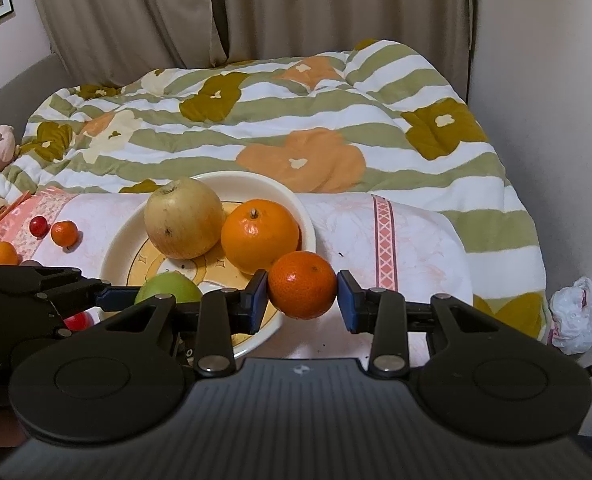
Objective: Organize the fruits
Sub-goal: 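Carry the green apple and tangerine over the duck bowl with both tools, then lower the green apple into the bowl and open the left tool while the right tool releases the tangerine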
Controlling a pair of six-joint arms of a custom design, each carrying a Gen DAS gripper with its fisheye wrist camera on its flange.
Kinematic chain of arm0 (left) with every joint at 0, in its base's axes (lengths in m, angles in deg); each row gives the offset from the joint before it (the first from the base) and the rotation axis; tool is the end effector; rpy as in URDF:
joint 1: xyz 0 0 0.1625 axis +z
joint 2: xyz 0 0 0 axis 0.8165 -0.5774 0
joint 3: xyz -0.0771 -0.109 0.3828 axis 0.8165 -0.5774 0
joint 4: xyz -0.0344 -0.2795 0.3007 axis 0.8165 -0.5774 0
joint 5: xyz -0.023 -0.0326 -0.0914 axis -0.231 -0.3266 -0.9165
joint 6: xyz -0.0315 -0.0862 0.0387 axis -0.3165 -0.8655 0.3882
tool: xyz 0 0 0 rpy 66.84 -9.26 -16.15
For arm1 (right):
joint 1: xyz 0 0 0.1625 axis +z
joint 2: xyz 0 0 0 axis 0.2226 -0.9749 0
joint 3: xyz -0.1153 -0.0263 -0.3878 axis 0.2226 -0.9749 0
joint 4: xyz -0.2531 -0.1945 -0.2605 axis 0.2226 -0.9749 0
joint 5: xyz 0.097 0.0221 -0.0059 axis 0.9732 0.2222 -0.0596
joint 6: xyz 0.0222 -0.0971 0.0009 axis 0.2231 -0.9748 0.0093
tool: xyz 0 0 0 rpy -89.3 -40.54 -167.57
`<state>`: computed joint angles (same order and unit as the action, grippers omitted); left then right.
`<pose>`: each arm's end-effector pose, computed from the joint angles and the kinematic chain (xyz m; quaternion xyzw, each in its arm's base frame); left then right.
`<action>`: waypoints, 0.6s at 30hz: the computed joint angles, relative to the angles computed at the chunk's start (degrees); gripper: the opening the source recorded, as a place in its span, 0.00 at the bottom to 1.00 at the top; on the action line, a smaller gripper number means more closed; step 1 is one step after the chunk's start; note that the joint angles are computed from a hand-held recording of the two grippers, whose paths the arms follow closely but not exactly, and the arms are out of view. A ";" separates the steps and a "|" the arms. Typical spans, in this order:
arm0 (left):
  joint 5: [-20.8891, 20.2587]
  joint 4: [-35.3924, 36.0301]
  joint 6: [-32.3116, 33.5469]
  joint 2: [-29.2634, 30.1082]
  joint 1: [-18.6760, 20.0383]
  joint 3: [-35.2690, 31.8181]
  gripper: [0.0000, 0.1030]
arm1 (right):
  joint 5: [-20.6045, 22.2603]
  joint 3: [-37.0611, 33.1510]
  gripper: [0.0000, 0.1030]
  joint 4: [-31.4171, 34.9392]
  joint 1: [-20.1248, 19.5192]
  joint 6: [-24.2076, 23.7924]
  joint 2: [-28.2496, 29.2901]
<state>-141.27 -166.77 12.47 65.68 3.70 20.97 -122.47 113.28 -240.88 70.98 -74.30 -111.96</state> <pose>-0.2889 -0.8046 -0.0958 0.4635 0.8522 -0.1221 0.2098 0.0015 -0.7235 0.2009 -0.0385 -0.8301 0.4286 0.3547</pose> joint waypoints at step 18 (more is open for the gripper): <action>3.69 -10.96 1.74 -7.51 0.10 10.46 0.92 | 3.71 -0.41 0.50 3.68 0.37 0.45 -0.37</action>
